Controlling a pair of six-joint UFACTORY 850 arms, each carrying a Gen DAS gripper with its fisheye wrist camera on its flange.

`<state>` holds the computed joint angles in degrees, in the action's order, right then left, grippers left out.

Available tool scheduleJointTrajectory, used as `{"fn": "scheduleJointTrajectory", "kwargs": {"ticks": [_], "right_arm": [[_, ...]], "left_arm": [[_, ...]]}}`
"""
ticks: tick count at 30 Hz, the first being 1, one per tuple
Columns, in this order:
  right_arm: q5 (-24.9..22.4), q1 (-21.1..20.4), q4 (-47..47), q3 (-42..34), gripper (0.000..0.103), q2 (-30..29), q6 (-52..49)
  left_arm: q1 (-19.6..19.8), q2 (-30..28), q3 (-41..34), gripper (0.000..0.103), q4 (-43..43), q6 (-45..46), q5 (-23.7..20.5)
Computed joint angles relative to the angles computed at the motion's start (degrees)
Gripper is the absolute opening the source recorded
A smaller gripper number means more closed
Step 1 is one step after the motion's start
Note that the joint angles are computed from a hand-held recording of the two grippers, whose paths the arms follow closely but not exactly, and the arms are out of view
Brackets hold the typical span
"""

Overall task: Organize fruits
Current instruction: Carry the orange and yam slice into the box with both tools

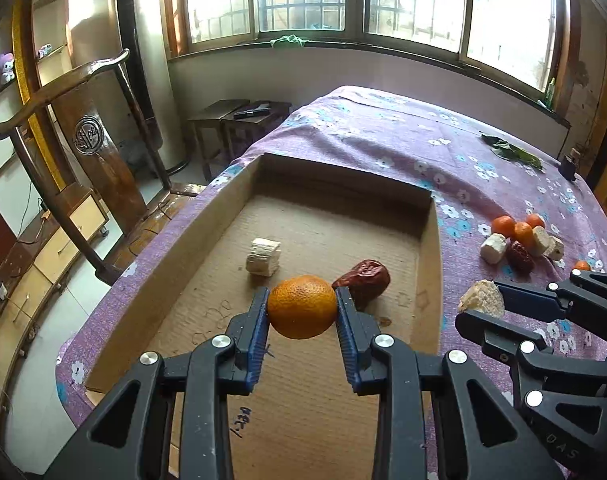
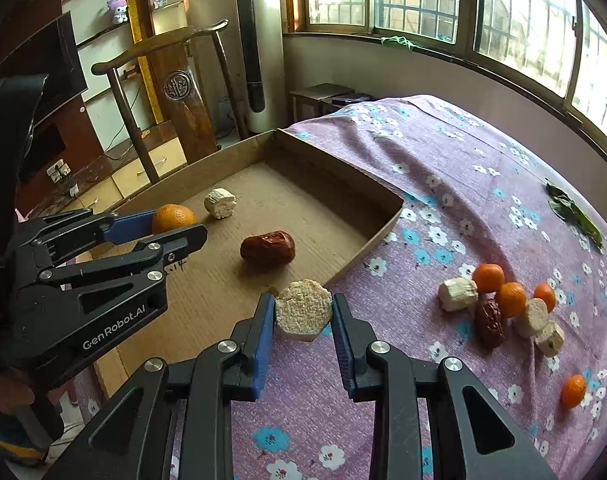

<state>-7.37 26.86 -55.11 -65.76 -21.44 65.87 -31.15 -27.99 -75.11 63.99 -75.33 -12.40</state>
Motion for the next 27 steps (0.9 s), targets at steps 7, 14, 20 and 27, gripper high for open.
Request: {"fn": "scheduleJointTrajectory", "kwargs": {"ticks": [7,14,20,27], "right_arm": [[-0.35,0.74,26.26,-5.25,0.031,-4.56,-28.43],[-1.76,0.86,42.54,-8.75,0.031,-8.06,-45.50],[-2.75,0.84,49.37,-10.43,0.031,-9.68,-53.03],[-4.28,0.58,56.88,-13.36,0.032,-12.84,-60.69]], "left_arm": [[2.25,-1.34,-0.70,0.031,-10.83,9.74,0.12],[2.90,-2.59,-1.94,0.031,-15.87,14.53,-0.58],[3.09,-3.54,-2.90,0.031,-18.57,17.48,-1.49],[3.14,-4.41,-3.64,0.032,-22.13,20.89,-2.73]]}}
